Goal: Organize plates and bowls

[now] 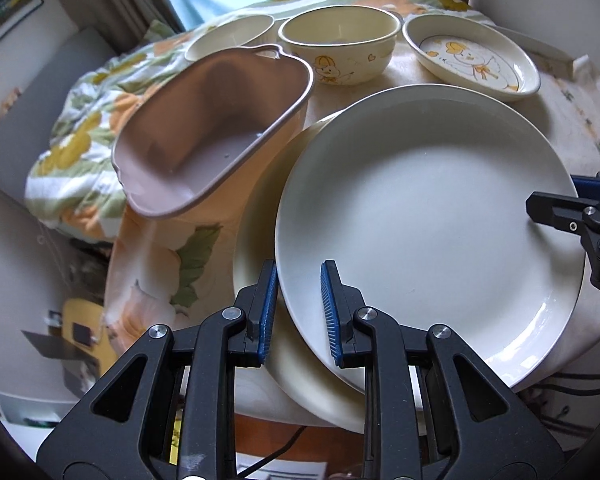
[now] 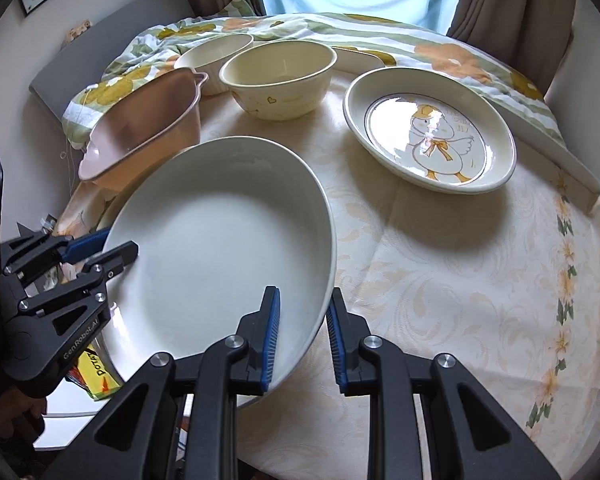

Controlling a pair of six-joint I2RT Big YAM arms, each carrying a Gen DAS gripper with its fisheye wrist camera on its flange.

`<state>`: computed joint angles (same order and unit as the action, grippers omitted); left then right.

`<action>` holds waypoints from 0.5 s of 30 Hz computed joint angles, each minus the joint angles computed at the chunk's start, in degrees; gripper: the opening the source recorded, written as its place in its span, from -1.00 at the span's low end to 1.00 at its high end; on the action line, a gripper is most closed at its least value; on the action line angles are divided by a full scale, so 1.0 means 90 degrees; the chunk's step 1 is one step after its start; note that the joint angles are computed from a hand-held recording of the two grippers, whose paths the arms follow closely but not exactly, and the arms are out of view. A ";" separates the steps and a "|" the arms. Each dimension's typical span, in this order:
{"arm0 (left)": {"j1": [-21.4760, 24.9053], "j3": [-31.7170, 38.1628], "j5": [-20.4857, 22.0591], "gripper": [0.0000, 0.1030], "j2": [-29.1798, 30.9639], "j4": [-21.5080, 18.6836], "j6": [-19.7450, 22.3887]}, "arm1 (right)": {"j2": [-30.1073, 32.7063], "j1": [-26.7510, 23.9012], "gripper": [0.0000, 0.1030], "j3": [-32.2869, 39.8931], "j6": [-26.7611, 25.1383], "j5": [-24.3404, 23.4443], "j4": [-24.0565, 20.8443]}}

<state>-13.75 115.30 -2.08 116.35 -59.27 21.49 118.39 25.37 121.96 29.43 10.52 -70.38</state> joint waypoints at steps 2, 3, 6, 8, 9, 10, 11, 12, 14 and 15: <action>-0.0020 -0.0101 -0.0158 -0.63 -0.0052 0.0140 0.0136 | 0.0085 0.0043 -0.58 0.0142 -0.0113 0.0171 -0.0146; -0.0025 -0.0113 -0.0180 -0.63 -0.0055 0.0161 0.0158 | 0.0113 0.0057 -0.58 0.0186 -0.0142 0.0232 -0.0191; -0.0059 -0.0223 -0.0323 -0.63 -0.0111 0.0297 0.0254 | 0.0149 0.0066 -0.58 0.0239 -0.0170 0.0306 -0.0240; -0.0094 -0.0333 -0.0437 -0.63 -0.0172 0.0402 0.0325 | 0.0158 0.0063 -0.58 0.0251 -0.0174 0.0311 -0.0248; -0.0101 -0.0348 -0.0469 -0.63 -0.0181 0.0424 0.0348 | 0.0158 0.0061 -0.58 0.0250 -0.0172 0.0309 -0.0248; -0.0108 -0.0394 -0.0496 -0.63 -0.0208 0.0463 0.0372 | 0.0160 0.0063 -0.58 0.0255 -0.0169 0.0313 -0.0251; -0.0113 -0.0443 -0.0530 -0.63 -0.0239 0.0511 0.0402 | 0.0165 0.0067 -0.58 0.0266 -0.0159 0.0321 -0.0263; -0.0119 -0.0478 -0.0575 -0.63 -0.0256 0.0543 0.0416 | 0.0172 0.0071 -0.58 0.0279 -0.0155 0.0329 -0.0273; -0.0113 -0.0519 -0.0591 -0.63 -0.0282 0.0588 0.0437 | 0.0174 0.0079 -0.58 0.0284 -0.0140 0.0351 -0.0283; -0.0117 -0.0542 -0.0594 -0.63 -0.0296 0.0601 0.0436 | 0.0179 0.0086 -0.58 0.0289 -0.0128 0.0361 -0.0285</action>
<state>-14.80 110.42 -7.43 113.68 -53.86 25.42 120.00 26.14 124.56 28.27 13.77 -72.94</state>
